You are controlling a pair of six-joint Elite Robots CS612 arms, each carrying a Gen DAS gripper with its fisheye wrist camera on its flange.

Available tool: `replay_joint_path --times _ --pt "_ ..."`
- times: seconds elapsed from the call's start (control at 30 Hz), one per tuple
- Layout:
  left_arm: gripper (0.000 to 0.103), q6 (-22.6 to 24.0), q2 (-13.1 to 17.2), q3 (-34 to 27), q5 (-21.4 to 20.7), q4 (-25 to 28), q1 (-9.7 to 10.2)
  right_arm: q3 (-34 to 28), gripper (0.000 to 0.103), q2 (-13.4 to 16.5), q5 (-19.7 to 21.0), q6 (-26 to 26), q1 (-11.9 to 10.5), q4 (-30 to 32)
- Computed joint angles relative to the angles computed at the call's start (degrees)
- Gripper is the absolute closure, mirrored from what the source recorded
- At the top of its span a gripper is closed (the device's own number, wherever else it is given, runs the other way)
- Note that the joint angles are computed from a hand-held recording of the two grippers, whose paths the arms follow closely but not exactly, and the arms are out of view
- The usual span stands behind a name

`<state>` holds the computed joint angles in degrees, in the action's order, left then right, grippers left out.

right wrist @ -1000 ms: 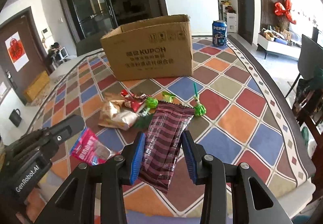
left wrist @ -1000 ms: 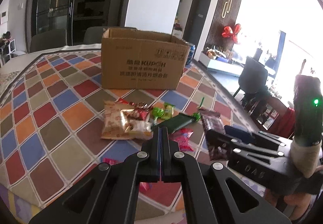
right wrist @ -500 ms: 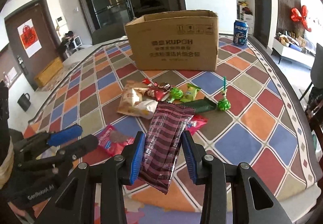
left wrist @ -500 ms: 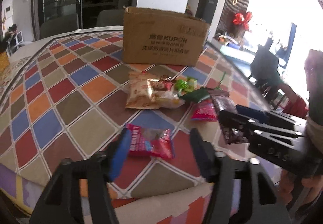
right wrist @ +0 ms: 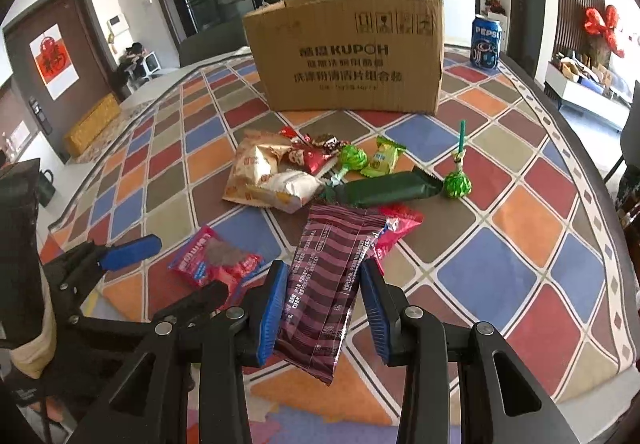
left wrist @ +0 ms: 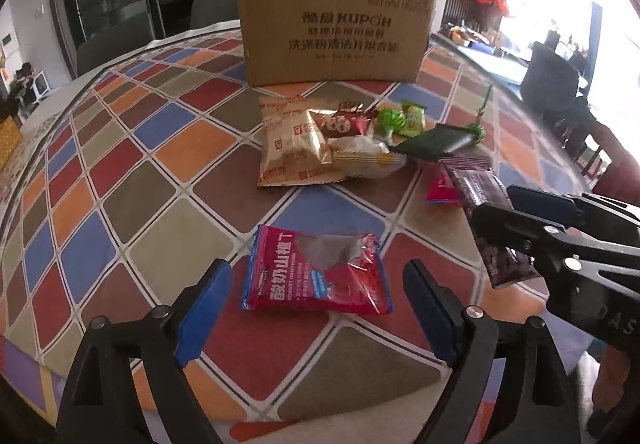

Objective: Organize snacks
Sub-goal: 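Grasp the red yogurt-candy bag with the left gripper and lift it, then carry the striped bar and red bag into the cardboard box and release both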

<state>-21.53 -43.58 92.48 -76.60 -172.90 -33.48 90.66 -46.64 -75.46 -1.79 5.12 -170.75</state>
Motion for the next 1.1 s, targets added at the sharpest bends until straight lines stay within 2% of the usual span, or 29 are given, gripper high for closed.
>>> replay_joint_path --times 0.4,0.5,0.57,0.6,0.8,1.1 --pt "0.017 -0.6 1.8 -3.0 0.5 6.1 0.03 -1.5 0.064 1.0 -0.5 -0.1 0.1 3.2" --pt "0.021 -0.9 1.9 -2.8 -0.4 5.0 0.24 -1.6 0.064 1.1 -0.7 -0.3 0.2 3.3" --pt "0.029 -1.0 1.8 -2.5 -0.6 4.1 0.28 -1.7 0.064 1.1 -0.7 -0.3 0.2 3.4" --pt "0.04 -1.1 1.7 -2.1 -0.9 2.7 0.35 -1.7 0.064 1.2 -0.7 -0.3 0.2 3.4" --pt "0.046 -1.9 1.6 -1.8 -2.1 1.5 0.7 -1.8 0.064 1.2 -0.7 -0.5 0.2 3.4" --pt "0.046 -3.1 0.2 -0.6 -1.0 -0.9 0.59 -1.6 0.064 1.0 -0.6 -0.3 0.2 2.6"
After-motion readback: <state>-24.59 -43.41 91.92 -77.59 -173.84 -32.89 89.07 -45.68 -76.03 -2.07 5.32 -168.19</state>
